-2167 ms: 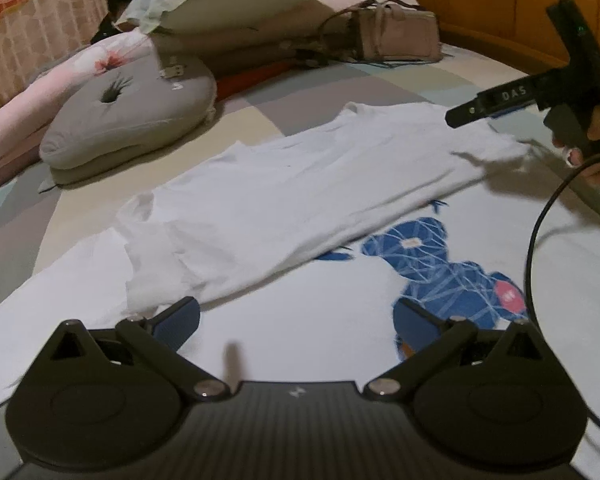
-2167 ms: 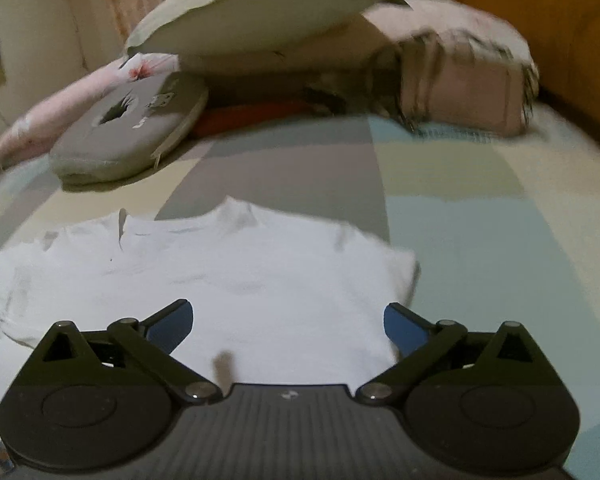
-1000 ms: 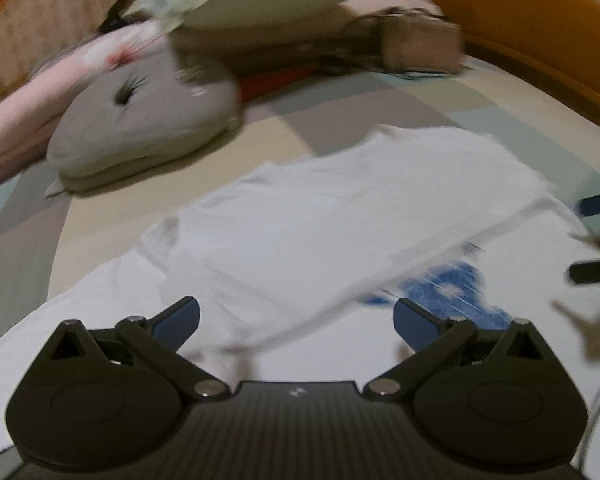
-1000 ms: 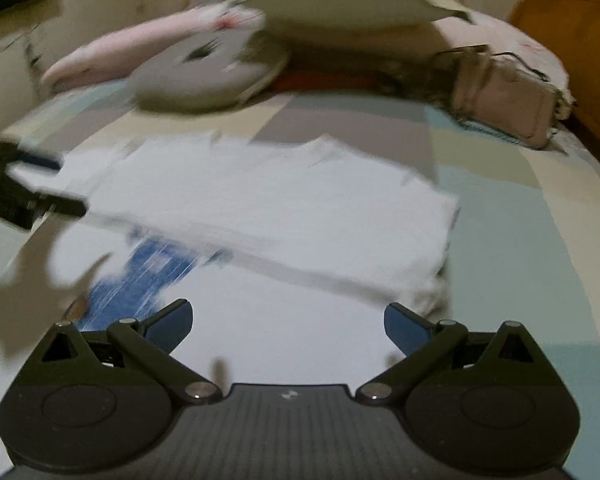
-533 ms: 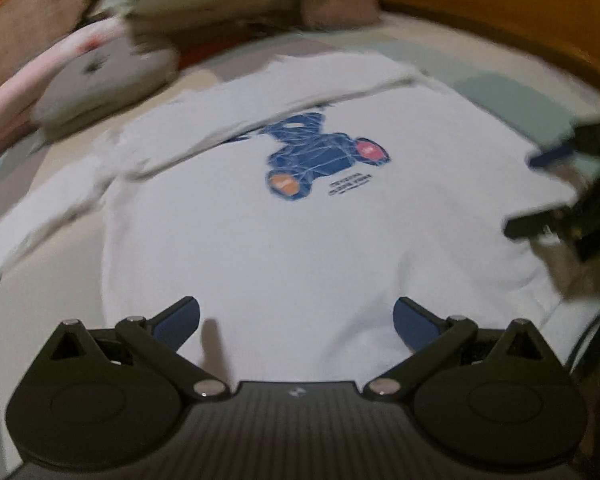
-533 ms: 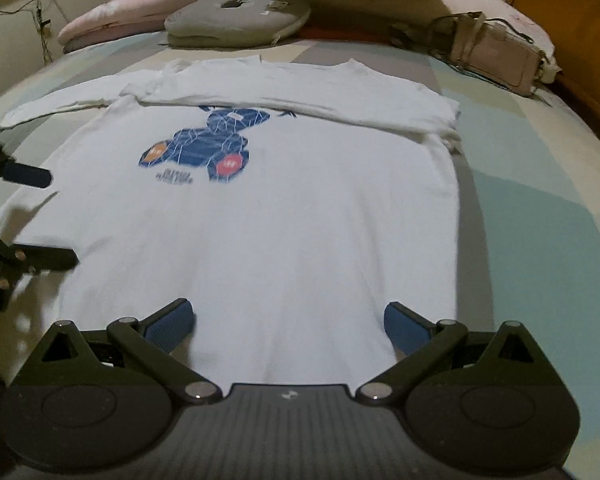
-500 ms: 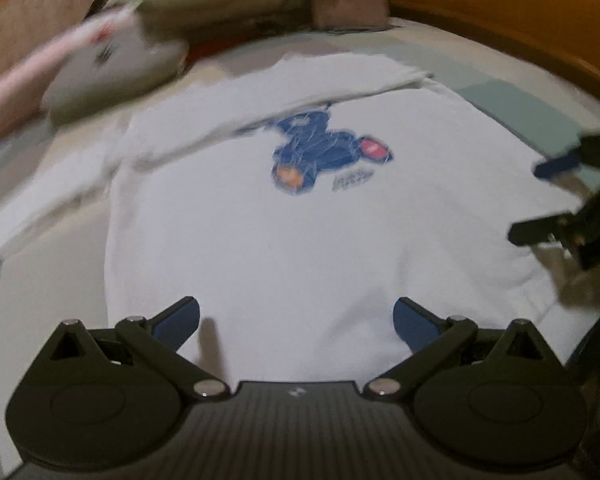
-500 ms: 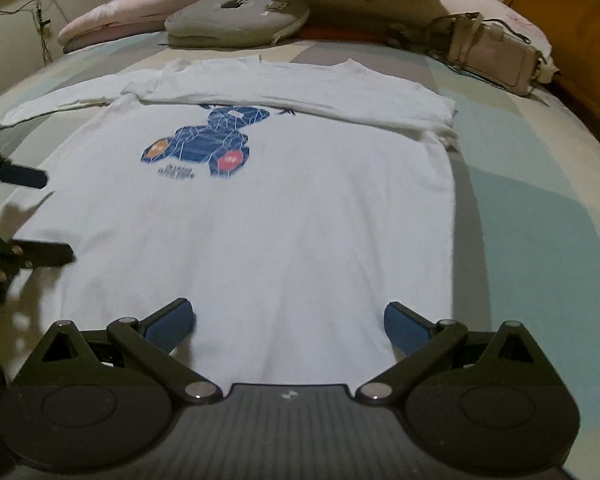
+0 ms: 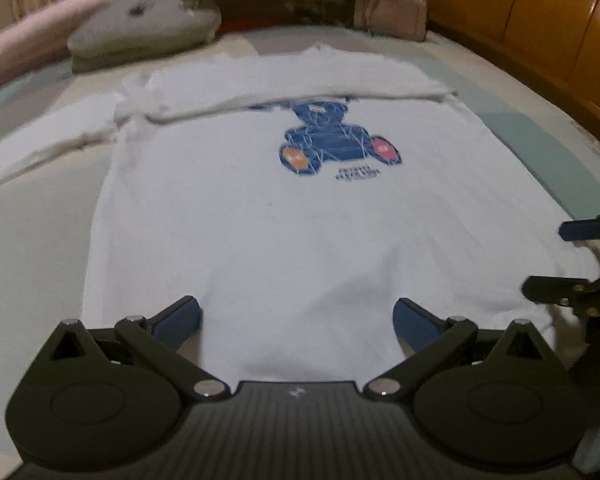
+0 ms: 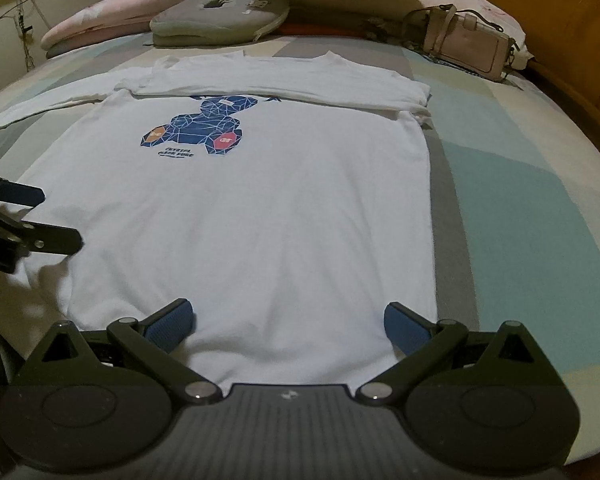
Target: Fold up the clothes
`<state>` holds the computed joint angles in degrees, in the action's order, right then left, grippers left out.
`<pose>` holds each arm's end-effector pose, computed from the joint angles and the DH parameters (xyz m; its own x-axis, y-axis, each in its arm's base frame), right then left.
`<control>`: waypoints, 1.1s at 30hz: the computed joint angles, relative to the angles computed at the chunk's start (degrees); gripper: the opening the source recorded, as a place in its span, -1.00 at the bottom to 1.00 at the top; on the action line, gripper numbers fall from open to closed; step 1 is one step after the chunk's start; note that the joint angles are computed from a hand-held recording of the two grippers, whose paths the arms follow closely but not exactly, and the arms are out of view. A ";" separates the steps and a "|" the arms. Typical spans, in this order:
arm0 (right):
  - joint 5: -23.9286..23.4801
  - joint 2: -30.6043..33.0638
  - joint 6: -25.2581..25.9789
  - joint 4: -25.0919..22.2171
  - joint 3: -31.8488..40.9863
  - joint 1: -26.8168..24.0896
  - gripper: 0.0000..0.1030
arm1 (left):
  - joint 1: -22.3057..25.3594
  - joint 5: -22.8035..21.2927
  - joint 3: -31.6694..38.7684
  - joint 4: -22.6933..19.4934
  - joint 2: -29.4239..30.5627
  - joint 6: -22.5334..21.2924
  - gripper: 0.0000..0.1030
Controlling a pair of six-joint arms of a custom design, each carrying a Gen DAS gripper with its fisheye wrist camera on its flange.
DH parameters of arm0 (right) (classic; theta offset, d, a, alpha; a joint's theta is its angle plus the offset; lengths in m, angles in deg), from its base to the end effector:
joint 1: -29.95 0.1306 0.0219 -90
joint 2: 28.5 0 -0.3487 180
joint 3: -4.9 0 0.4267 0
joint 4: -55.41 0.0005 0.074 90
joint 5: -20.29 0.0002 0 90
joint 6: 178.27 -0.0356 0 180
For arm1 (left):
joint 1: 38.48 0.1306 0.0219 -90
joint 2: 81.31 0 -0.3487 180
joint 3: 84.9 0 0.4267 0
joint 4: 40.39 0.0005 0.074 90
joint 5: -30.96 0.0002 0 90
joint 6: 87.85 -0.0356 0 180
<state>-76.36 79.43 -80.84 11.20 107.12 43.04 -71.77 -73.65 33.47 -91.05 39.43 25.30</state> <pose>0.6071 0.1449 0.3361 -0.7005 -0.2948 -0.6499 -0.3915 0.9202 0.0046 0.5827 -0.3725 0.3259 -0.7730 0.0525 -0.6322 0.1092 0.9927 -0.0511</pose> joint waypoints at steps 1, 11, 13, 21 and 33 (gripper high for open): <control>-0.11 0.07 -0.14 -0.26 0.19 -0.03 1.00 | 0.37 -0.30 0.75 0.14 0.39 -0.45 0.99; -2.87 4.50 -3.20 -0.46 7.17 0.61 1.00 | 7.84 -0.02 19.97 -0.24 12.87 -3.12 0.99; -2.88 5.95 -3.71 -0.28 9.25 0.94 1.00 | 9.23 0.97 22.98 -0.50 15.61 -2.17 0.99; -6.14 11.28 -5.01 -1.66 16.26 1.18 1.00 | 12.23 4.32 14.51 7.40 11.11 -2.43 0.99; -7.81 15.68 -8.92 -2.64 21.73 0.86 1.00 | 17.28 13.42 24.69 6.92 19.24 -3.55 0.99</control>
<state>-84.17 95.12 -89.76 8.57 128.84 43.90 -54.49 -60.23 58.16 -84.13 58.67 21.75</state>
